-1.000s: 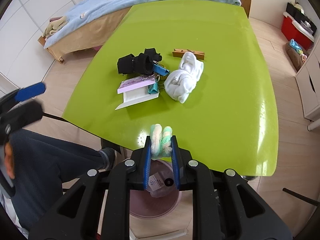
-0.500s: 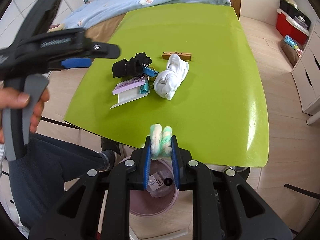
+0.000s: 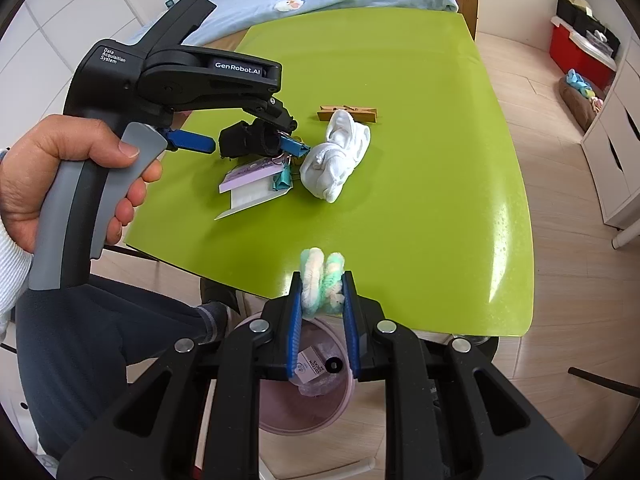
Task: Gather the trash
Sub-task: 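Grasp the black socks with the left tool while the right tool holds the candy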
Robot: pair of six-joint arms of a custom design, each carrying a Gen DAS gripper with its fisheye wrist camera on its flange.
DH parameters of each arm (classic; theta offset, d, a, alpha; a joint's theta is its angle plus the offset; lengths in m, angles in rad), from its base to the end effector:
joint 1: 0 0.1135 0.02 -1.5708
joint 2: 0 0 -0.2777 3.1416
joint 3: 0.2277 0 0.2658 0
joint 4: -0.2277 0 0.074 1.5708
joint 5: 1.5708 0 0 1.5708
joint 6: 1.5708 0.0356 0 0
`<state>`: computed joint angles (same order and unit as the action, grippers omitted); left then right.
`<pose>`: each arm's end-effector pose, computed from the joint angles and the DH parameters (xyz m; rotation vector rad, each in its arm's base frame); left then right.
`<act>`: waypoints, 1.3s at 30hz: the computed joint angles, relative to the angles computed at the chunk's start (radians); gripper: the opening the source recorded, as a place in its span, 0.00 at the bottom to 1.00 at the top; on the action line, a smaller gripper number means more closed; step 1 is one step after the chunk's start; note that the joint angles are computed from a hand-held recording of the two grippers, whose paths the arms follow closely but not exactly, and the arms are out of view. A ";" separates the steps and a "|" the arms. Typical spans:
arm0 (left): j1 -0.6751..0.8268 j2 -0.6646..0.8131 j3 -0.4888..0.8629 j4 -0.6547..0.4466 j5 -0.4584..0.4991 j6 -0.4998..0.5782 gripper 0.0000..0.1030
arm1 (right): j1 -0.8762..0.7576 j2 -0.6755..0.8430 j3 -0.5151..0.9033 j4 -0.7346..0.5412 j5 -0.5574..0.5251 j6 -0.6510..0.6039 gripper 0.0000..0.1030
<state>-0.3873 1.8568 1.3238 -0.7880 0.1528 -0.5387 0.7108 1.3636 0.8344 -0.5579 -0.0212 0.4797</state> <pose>0.3487 -0.1481 0.1942 -0.1957 2.9574 -0.3692 0.2023 0.1752 0.2093 -0.3212 2.7058 0.4008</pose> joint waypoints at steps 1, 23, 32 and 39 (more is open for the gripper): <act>0.000 0.005 0.006 -0.002 0.010 -0.001 0.78 | 0.000 0.000 -0.001 0.001 -0.001 0.001 0.18; 0.051 -0.157 -0.109 0.100 0.037 0.123 0.20 | 0.013 0.015 0.008 0.011 0.004 -0.003 0.18; -0.001 -0.347 -0.227 0.108 -0.033 0.195 0.20 | 0.044 -0.023 0.027 -0.020 0.025 -0.012 0.18; -0.074 -0.543 -0.346 0.091 -0.080 0.217 0.20 | 0.101 -0.076 0.034 -0.063 0.065 -0.008 0.18</act>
